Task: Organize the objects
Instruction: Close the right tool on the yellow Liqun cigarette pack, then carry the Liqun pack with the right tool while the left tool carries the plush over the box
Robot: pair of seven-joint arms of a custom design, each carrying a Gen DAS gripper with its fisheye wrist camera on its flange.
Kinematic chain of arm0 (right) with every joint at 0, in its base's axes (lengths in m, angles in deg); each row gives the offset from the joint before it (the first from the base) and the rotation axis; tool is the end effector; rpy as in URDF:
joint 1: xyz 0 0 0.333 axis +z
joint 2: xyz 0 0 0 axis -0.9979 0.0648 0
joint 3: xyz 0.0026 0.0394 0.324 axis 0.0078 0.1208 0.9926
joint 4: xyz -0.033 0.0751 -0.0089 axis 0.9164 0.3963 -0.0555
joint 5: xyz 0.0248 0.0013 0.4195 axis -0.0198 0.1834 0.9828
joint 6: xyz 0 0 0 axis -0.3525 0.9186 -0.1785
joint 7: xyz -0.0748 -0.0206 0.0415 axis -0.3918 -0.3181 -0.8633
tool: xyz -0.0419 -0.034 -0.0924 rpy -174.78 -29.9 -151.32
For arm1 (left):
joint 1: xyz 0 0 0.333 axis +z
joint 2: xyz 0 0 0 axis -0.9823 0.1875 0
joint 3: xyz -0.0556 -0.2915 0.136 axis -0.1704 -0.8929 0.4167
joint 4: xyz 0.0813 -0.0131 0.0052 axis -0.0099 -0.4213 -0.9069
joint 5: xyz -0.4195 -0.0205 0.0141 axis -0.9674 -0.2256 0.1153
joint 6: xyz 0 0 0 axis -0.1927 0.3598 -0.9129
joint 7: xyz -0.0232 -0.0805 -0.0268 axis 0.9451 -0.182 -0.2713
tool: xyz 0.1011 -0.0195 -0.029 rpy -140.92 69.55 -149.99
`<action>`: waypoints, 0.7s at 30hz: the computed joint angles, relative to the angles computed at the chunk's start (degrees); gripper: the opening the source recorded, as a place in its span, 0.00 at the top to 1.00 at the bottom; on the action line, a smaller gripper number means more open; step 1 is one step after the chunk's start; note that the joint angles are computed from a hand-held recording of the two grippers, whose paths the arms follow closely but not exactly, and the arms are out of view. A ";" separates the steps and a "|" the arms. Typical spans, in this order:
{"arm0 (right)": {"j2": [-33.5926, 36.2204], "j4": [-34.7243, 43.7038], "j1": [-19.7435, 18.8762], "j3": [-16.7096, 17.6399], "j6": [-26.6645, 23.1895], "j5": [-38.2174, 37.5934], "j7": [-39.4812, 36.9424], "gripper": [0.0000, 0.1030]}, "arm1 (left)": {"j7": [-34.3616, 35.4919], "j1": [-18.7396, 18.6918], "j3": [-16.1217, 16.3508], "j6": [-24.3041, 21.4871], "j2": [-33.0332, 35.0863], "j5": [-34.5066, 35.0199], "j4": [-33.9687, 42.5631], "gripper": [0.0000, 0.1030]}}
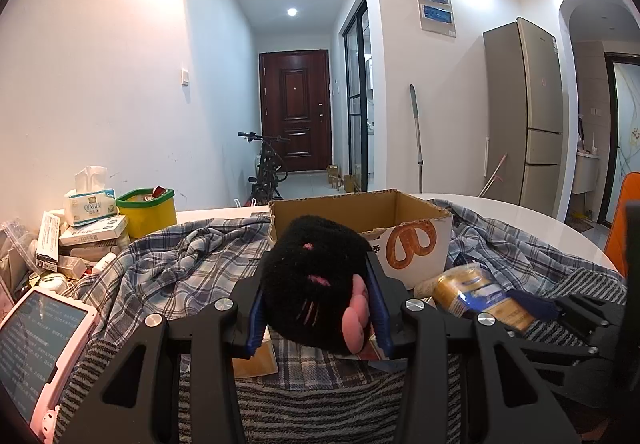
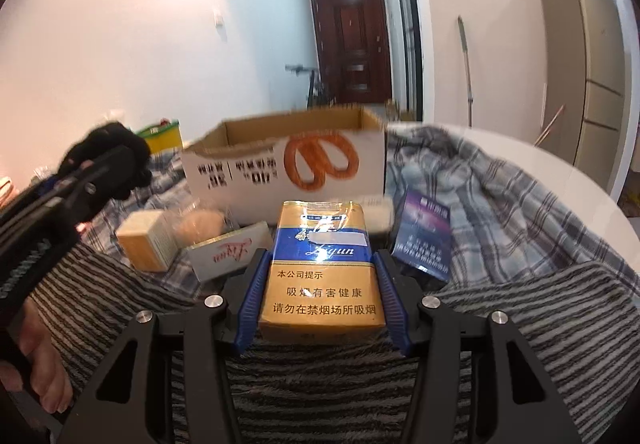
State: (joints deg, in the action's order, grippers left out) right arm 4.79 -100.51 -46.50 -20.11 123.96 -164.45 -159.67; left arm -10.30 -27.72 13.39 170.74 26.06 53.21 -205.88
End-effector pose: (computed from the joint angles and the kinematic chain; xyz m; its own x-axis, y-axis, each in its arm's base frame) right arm 0.4507 0.5068 0.4734 0.1780 -0.9788 -0.1013 -0.5021 -0.0018 -0.8648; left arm 0.4549 -0.2716 0.4861 -0.0987 -0.9943 -0.0395 -0.2939 0.0670 -0.9535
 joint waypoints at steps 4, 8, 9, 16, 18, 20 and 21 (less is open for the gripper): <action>-1.68 -1.59 0.34 -0.17 -0.40 -7.79 8.33 0.51 | 0.06 0.08 -0.16 0.75 -1.42 -0.17 -0.25 0.57; -2.47 -2.23 -0.29 1.09 -1.81 -12.34 12.48 0.51 | -0.13 -0.14 -0.02 1.73 -2.19 -0.57 -0.78 0.57; -2.42 -2.11 -0.43 1.42 -2.03 -12.18 12.13 0.51 | -0.25 -0.29 0.12 2.08 -2.16 -0.84 -1.03 0.57; -3.43 -1.66 -1.86 1.73 0.40 -11.43 10.19 0.51 | 2.34 -6.62 5.84 2.40 4.75 1.08 -1.44 0.57; -4.59 -1.63 -2.39 1.62 1.33 -13.72 10.51 0.51 | 5.29 -10.79 9.56 3.41 8.03 2.12 -1.22 0.57; -5.79 -1.26 -2.96 1.80 1.76 -16.86 10.47 0.51 | 7.63 -11.90 10.64 3.45 6.70 1.49 -0.85 0.57; -6.26 -0.85 -3.28 1.98 1.57 -17.76 9.46 0.51 | 8.75 -11.30 10.38 3.03 4.79 0.69 -0.43 0.57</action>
State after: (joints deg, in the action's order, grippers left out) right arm -1.47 -101.36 -49.78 -18.13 125.54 -182.21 -150.20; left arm -1.55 -39.02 23.77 173.77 30.85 53.90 -206.30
